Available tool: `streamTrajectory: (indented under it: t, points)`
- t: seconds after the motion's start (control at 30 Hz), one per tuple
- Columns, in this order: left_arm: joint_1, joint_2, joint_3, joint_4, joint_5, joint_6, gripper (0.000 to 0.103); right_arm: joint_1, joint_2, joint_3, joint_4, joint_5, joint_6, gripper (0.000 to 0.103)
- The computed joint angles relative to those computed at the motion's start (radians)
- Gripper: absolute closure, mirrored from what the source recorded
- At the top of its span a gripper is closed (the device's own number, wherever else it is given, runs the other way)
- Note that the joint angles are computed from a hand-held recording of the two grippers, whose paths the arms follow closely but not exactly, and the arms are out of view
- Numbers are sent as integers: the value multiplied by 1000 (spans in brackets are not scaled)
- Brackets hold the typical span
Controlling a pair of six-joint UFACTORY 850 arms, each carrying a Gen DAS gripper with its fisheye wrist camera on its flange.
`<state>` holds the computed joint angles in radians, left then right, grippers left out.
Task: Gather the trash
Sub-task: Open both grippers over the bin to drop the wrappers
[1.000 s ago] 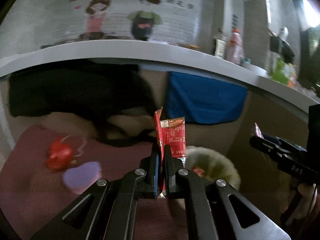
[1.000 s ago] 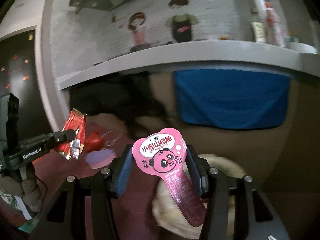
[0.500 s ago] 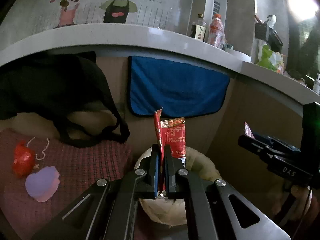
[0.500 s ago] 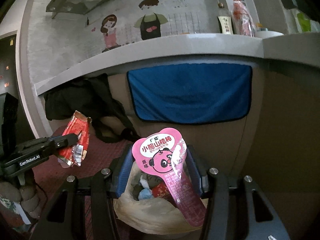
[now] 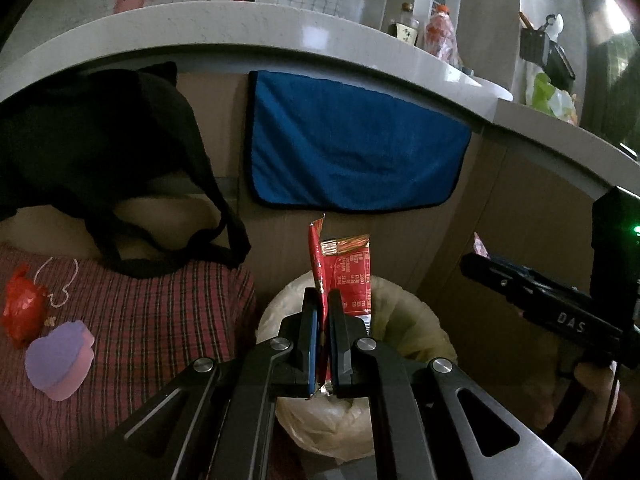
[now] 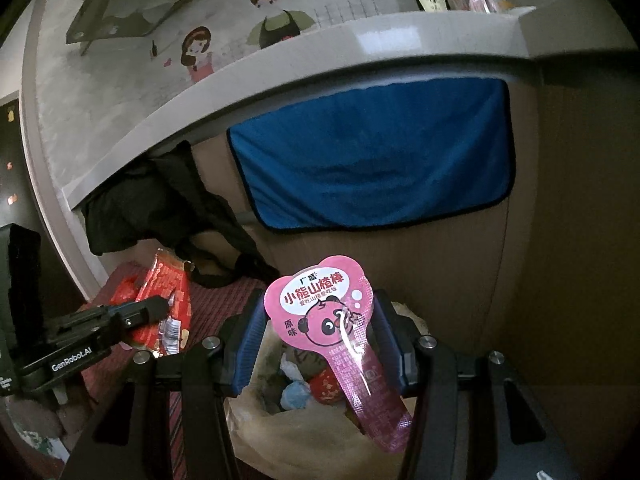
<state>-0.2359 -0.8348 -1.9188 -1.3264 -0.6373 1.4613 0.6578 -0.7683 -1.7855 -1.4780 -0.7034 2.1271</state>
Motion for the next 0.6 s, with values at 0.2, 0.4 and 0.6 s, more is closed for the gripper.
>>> streamTrajectory:
  t: [0.2,0.4,0.6]
  points:
    - [-3,-18,-27,30,-5,-29,98,-13,-7,1,13,30,11,54]
    - [14,-85,-123,53,-116,-114,92,-19,-17,-7,10,30,13,54]
    - [42,-149,-239,97,-210,-251,58,-19,-30,-21,34,27,-4,52]
